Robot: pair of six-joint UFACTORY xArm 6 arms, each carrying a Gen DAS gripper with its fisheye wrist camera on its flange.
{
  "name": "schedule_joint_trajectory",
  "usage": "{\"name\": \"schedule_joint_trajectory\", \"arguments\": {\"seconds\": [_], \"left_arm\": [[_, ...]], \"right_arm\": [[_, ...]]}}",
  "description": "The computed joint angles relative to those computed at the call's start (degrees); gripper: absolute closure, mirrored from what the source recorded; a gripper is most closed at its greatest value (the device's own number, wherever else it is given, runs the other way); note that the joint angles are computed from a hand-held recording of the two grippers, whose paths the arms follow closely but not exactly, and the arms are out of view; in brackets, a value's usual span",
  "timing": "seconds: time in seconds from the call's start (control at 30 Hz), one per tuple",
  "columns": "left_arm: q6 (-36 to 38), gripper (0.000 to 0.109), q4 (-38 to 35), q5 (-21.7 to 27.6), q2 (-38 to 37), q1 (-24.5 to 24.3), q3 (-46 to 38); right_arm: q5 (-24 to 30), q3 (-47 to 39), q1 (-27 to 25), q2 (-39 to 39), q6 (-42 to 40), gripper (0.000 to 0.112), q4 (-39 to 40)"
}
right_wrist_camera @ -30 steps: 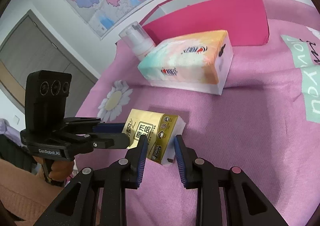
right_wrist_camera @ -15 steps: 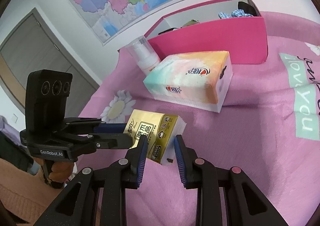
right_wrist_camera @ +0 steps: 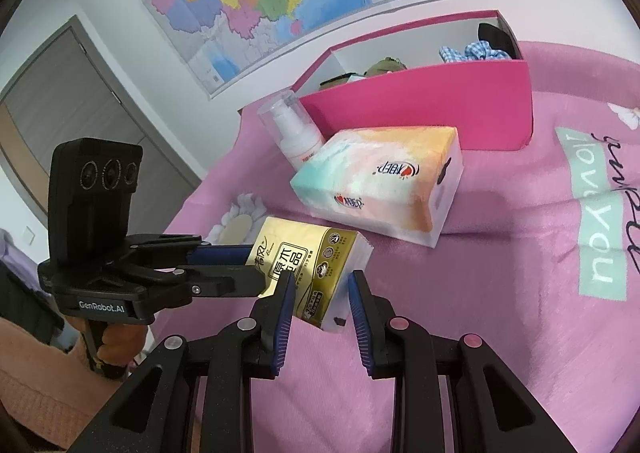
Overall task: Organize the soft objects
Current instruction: 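Lift the tissue pack and hold it beside the tissue box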
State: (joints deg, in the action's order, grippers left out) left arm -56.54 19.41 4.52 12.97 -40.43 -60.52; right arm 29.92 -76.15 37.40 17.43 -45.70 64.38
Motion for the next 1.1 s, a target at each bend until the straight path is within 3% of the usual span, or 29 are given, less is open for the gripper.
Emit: {"name": "schedule_joint_trajectory", "arguments": {"seconds": [0.63,1.1], "left_arm": [[-8.3,0.073,10.8,1.1,-1.1,1.2,-1.5],[-9.4,0.073,14.1,3.2,-1.0,1.5,-4.1]], "right_arm": [[-0.5,-0.9,-0.4,-0.6,-2.3,0.083,1.0],[-2.1,-1.0,-0.4,-1.1,-3.7,0.083,2.5]]}}
